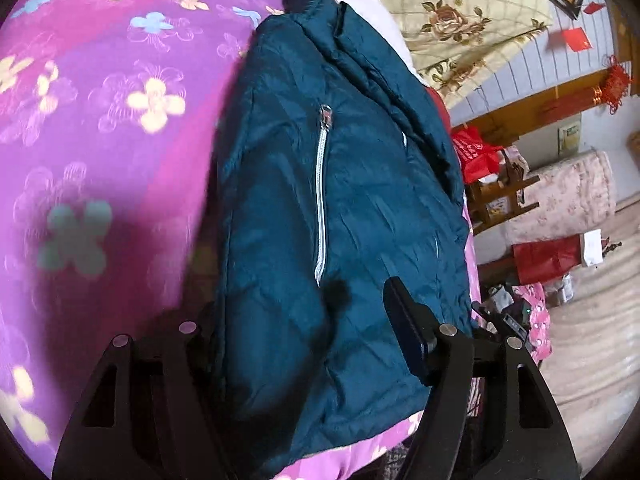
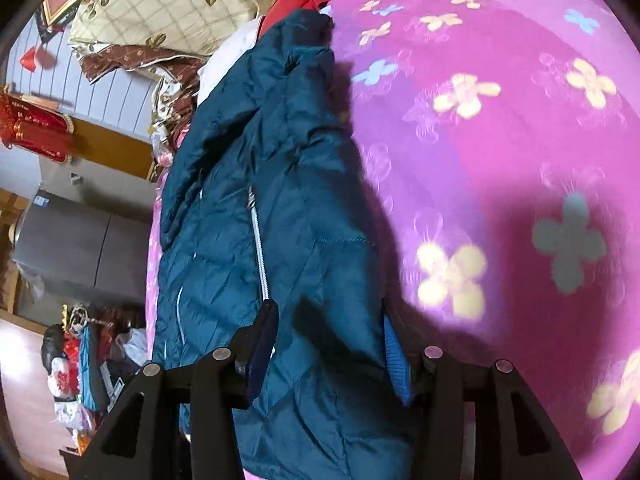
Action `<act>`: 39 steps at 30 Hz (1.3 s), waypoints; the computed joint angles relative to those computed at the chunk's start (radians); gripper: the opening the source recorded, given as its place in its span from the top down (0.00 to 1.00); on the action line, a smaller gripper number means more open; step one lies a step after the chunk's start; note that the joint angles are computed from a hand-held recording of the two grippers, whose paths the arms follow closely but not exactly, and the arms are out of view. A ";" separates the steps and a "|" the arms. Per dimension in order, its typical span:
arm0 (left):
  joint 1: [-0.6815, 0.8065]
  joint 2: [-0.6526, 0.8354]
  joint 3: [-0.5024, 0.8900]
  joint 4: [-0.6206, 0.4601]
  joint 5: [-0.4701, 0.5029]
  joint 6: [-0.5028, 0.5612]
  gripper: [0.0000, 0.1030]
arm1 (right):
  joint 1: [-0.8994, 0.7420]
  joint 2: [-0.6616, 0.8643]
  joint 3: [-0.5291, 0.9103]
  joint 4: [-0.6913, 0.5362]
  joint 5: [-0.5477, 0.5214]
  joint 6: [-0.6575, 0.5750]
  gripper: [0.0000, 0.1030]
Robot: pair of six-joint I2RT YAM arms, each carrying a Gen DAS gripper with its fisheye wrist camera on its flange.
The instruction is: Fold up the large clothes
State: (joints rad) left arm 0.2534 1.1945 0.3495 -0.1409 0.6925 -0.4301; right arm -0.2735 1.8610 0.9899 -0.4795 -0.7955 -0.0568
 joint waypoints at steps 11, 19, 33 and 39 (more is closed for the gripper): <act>0.070 -0.067 -0.133 0.116 0.123 -0.017 0.33 | -0.072 -0.037 -0.110 -0.192 -0.101 -0.278 0.53; -0.077 -0.146 -0.168 0.170 0.006 -0.128 0.29 | 0.041 -0.079 -0.242 -0.031 -0.181 -0.208 0.53; -0.328 -0.320 -0.018 -0.239 -0.472 -0.281 0.88 | 0.190 -0.297 -0.395 0.231 0.016 0.115 0.73; -0.552 -0.481 0.091 -0.464 -0.750 -0.352 0.90 | 0.139 -0.429 -0.403 0.129 -0.003 0.062 0.79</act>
